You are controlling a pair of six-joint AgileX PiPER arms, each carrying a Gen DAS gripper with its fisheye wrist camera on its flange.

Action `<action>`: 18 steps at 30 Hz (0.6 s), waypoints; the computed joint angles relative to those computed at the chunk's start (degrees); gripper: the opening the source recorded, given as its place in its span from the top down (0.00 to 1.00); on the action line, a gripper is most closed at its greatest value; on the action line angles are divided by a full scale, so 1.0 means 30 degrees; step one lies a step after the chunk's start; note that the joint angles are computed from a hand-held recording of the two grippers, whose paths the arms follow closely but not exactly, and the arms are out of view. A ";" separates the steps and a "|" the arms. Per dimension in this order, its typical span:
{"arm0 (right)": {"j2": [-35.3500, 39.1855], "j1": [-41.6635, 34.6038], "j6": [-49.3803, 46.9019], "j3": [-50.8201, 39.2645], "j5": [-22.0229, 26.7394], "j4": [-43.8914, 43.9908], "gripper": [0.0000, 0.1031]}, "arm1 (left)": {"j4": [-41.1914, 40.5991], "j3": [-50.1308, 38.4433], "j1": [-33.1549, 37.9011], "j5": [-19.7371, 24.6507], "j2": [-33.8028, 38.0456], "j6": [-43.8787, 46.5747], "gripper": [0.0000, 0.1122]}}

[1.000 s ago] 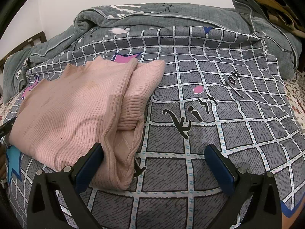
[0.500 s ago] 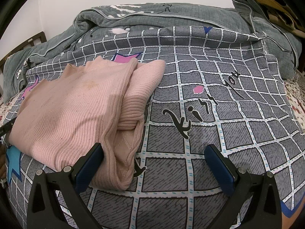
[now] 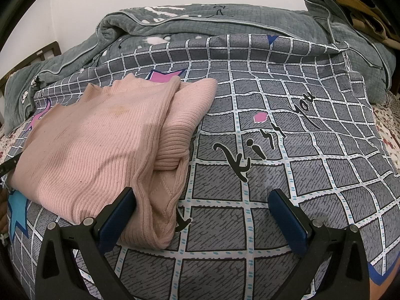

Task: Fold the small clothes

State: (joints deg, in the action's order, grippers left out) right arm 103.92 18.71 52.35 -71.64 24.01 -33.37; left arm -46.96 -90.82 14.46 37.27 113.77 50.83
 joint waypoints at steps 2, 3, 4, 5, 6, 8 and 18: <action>0.0000 -0.0011 -0.0010 0.0009 -0.0012 0.0002 0.00 | -0.0085 -0.0057 0.0063 0.0103 0.0039 0.0071 0.39; -0.0002 -0.0020 -0.0018 0.0015 -0.0023 0.0004 0.00 | -0.0145 -0.0006 0.0061 0.0081 0.0012 0.0091 0.39; 0.0000 -0.0020 -0.0006 0.0020 -0.0030 -0.0008 0.00 | -0.0108 0.0039 0.0027 0.0025 -0.0024 0.0076 0.39; -0.0006 -0.0033 -0.0001 0.0036 -0.0052 -0.0018 0.00 | -0.0123 0.0093 0.0008 -0.0021 -0.0063 0.0102 0.39; -0.0007 -0.0044 -0.0025 0.0041 -0.0063 -0.0005 0.00 | -0.0116 0.0132 -0.0012 -0.0069 -0.0088 0.0122 0.39; -0.0009 -0.0057 -0.0039 0.0052 -0.0076 0.0010 0.00 | -0.0112 0.0098 -0.0033 -0.0048 -0.0073 0.0123 0.39; -0.0543 -0.0368 -0.5009 -0.0731 0.1817 0.4933 0.00 | -0.0861 -0.0205 0.0735 0.1537 -0.0010 0.0283 0.39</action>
State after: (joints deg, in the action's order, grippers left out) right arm 102.29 17.61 37.32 -73.83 29.46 -18.57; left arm -49.54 -91.43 16.67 41.89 113.74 51.68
